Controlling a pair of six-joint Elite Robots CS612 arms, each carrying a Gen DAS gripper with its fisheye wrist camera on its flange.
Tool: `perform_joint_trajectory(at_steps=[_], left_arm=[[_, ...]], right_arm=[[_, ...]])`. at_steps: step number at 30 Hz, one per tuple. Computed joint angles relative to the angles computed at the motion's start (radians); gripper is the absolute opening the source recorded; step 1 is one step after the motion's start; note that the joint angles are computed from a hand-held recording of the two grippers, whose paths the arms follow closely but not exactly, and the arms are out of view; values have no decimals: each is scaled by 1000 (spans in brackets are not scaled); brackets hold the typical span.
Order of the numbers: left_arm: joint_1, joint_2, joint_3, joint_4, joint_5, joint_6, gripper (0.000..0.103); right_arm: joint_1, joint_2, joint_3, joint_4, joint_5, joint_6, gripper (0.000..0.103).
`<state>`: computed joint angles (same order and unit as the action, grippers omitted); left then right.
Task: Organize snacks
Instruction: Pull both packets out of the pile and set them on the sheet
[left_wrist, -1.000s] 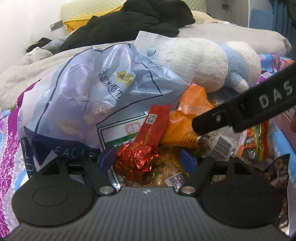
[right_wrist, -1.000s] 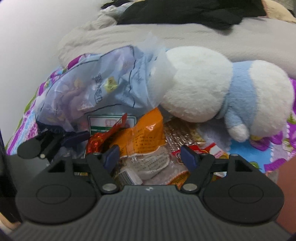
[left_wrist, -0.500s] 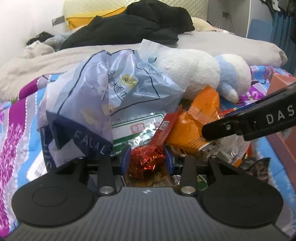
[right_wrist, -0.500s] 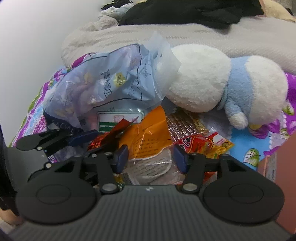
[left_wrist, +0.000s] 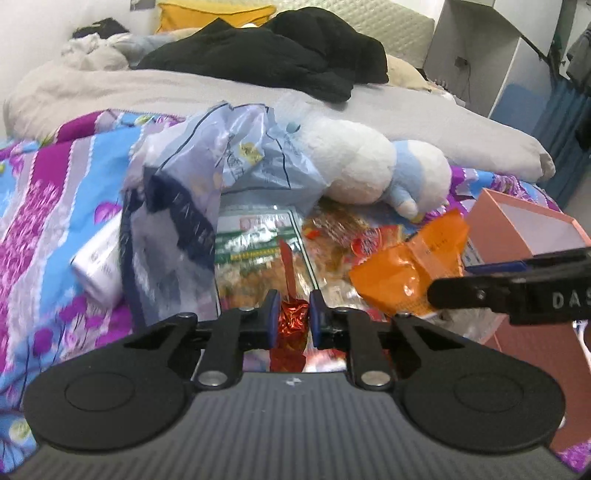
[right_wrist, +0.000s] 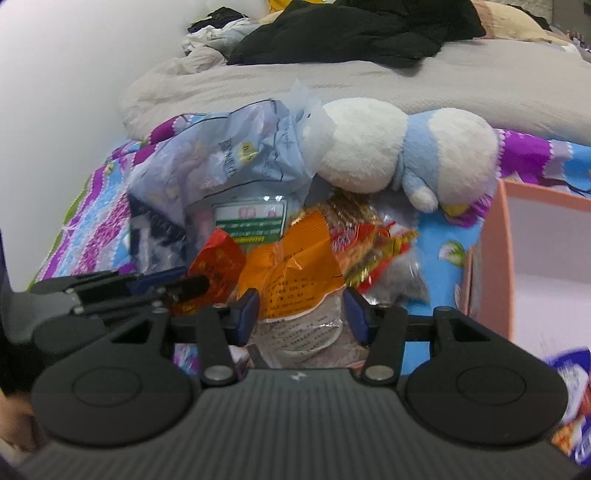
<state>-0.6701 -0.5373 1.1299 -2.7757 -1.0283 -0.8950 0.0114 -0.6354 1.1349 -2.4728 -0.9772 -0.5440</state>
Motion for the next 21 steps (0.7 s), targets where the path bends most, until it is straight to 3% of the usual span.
perform_joint_trajectory(at_steps=[11,17,21], left_arm=[[-79,-119,190,-65,16,-128,20],[-122,-165,281,-96,6,-207,20],[-129,-161,335,-230,-68,-313,20]], right_arm=[[-43,-154,269,-49,13,-21,53],[-62,-209,387,-58,22,15,53],[-71,-221,434,-69,17,65,53]])
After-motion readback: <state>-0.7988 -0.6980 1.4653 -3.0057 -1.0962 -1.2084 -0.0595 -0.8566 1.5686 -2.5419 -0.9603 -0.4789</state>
